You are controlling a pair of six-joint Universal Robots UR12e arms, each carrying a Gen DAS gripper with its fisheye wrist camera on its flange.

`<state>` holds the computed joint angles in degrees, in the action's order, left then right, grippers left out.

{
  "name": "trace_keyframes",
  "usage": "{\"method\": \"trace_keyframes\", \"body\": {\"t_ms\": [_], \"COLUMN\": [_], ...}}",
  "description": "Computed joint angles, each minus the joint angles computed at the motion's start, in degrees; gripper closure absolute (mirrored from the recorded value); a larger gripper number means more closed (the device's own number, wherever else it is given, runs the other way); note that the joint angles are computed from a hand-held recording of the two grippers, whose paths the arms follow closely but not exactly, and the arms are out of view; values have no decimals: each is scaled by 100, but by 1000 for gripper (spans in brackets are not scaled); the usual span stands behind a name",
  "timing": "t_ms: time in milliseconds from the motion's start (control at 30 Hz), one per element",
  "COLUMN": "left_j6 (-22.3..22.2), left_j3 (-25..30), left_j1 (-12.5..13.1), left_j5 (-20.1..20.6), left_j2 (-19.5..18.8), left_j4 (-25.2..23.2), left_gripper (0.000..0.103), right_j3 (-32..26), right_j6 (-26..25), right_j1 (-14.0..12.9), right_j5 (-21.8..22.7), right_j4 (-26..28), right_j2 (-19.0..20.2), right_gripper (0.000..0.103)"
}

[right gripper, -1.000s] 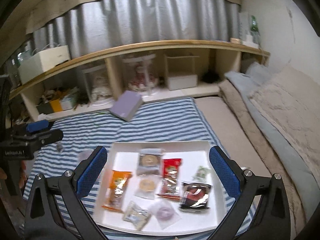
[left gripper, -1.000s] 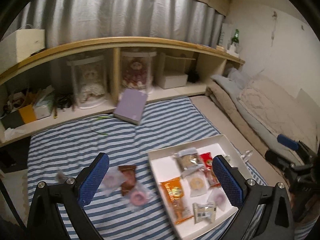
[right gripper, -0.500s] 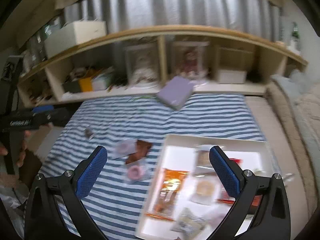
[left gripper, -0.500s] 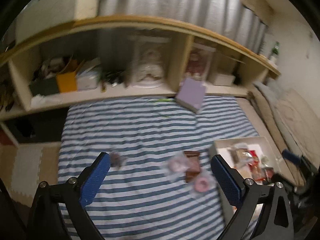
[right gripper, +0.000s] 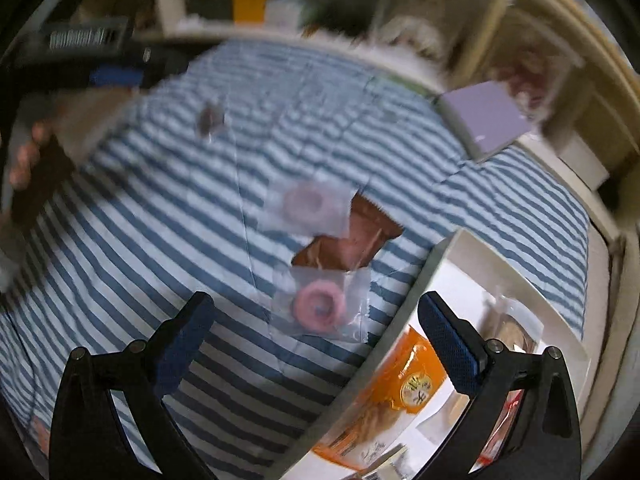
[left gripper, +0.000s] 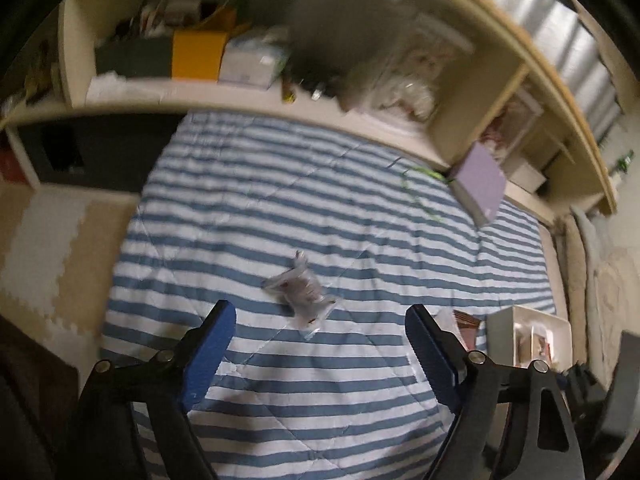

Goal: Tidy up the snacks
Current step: 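Grasp the small brown candy bag with the left tool while the right tool grasps a pink donut bag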

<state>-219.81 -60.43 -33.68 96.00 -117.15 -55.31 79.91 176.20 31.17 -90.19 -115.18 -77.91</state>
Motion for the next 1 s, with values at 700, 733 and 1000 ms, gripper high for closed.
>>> {"method": "trace_keyframes", "body": {"t_ms": [700, 733, 1000], "left_j6": [-1952, -1978, -1941], "left_j3": [356, 421, 557], "left_j1": [409, 391, 302], "left_j5": [-847, -822, -653], "left_j2": [-684, -735, -790], "left_j4": [277, 244, -114], "left_gripper": [29, 32, 76], "right_j3": [-36, -16, 39], "right_j6": [-147, -132, 79], "right_j1": [126, 139, 169], "right_j5": [-490, -480, -367], "right_j4": [946, 935, 857], "right_j2": [284, 259, 86], "right_gripper": [30, 31, 41]}}
